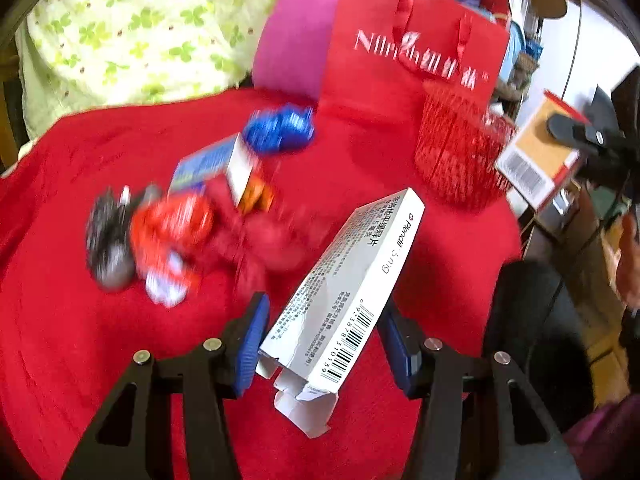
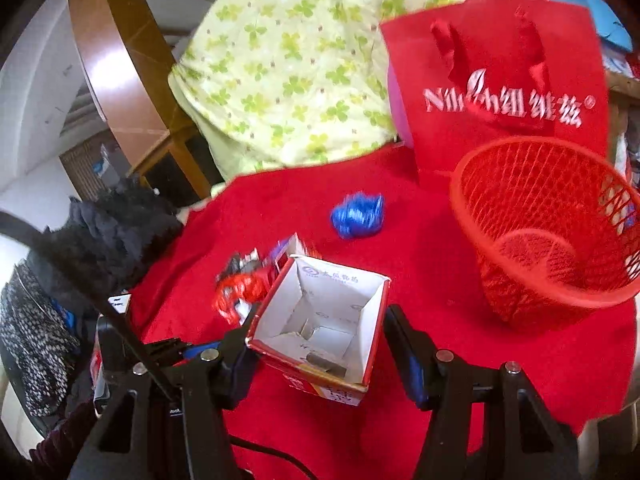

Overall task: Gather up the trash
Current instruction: 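Carry the white box over the red wastebasket and open the right tool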

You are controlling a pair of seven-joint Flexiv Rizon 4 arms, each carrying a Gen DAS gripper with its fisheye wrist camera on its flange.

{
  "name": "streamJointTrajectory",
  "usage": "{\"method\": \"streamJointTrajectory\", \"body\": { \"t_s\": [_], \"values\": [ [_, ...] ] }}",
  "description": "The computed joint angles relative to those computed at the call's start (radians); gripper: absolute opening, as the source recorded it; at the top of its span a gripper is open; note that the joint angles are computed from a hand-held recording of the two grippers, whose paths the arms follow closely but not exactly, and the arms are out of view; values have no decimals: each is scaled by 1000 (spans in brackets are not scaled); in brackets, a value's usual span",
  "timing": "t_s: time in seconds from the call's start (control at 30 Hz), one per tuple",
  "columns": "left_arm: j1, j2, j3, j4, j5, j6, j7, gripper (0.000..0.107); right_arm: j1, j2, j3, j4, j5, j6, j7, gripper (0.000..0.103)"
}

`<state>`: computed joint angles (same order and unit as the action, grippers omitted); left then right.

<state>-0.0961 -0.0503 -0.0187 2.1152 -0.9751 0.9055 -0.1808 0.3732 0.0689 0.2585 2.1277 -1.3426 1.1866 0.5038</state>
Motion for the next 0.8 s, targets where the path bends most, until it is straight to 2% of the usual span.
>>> {"method": "streamJointTrajectory", "body": {
  "t_s": [0.07, 0.2, 0.3, 0.43, 0.5, 0.6, 0.7, 0.8],
  "values": [
    [0, 5, -4, -25, -26, -19, 3, 56, -20, 55, -3, 20, -16, -14, 11, 62],
    [-59, -5, -59, -117, -69, -5, -89, 56, -84, 186, 12, 76, 27, -95, 0, 62],
    [-104, -37, -93, -188, -53, 2, -181, 56, -140, 261, 18, 121, 97, -124, -10, 62],
    [-172, -88, -140, -259, -3, 71, -283, 57, -211, 306, 16, 165, 171, -119, -39, 62],
    [-191, -121, -155, -302, 51, 65, -359, 57, -244, 309, 11, 181, 190, -96, -45, 62],
    [-232, -189, -168, -361, 210, 130, -489, 58, -289, 309, 2, 218, 207, -27, -32, 63],
    [-245, -233, -170, -398, 334, 119, -605, 71, -335, 310, 10, 246, 185, 19, -3, 63],
    [-244, -247, -172, -397, 404, 124, -672, 72, -359, 309, 3, 273, 194, 71, 21, 63]
  ]
}}
